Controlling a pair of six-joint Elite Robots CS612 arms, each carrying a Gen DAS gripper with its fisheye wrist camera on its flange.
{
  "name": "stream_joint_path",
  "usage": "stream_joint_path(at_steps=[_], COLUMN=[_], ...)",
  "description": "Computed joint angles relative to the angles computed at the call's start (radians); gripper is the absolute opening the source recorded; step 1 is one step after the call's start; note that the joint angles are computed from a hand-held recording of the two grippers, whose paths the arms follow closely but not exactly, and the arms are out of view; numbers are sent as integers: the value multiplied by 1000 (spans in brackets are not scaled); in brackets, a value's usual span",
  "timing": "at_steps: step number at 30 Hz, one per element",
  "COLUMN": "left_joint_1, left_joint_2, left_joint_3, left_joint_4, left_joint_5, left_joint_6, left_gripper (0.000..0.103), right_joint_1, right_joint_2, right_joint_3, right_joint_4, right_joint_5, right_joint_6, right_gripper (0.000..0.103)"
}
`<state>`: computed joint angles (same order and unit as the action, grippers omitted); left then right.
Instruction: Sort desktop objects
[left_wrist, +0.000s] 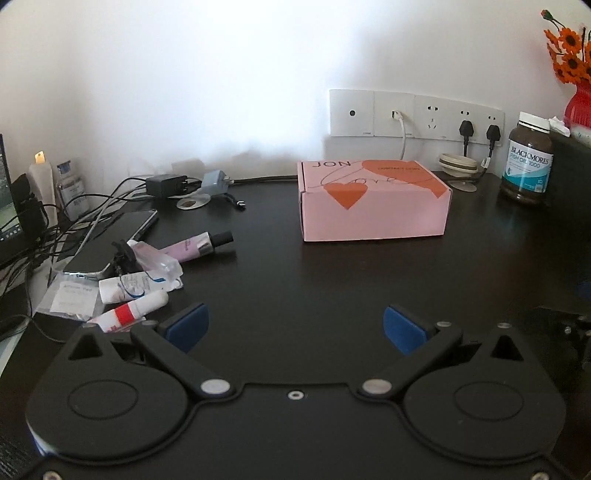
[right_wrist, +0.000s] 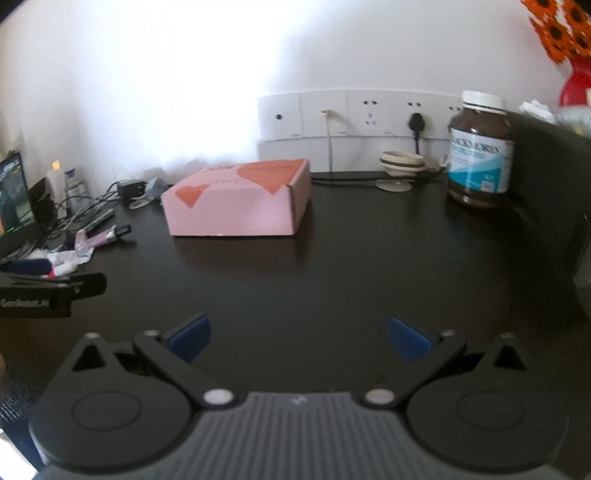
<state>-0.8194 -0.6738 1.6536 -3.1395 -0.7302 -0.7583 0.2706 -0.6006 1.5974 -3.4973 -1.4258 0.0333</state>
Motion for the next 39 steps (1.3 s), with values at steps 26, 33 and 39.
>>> stream_joint_path(at_steps=[26,33,39], left_joint_1=[-90,-103,-110], left_joint_2=[2,-10,-19], left_joint_3=[74,107,132], left_joint_4=[-31,-32,-34], left_joint_5=[25,27,42], left_joint_6=[-80,-119,-148], left_gripper=[103,103,103], right_joint_1=[21,16,14], right_joint_2=[-29,-33,-38], right_joint_3=[172,202,217], right_joint_4=[-189,-227,-242], right_joint_5=[-131,-97,-89], right_joint_6=[43,74,78], right_gripper=[102,102,102])
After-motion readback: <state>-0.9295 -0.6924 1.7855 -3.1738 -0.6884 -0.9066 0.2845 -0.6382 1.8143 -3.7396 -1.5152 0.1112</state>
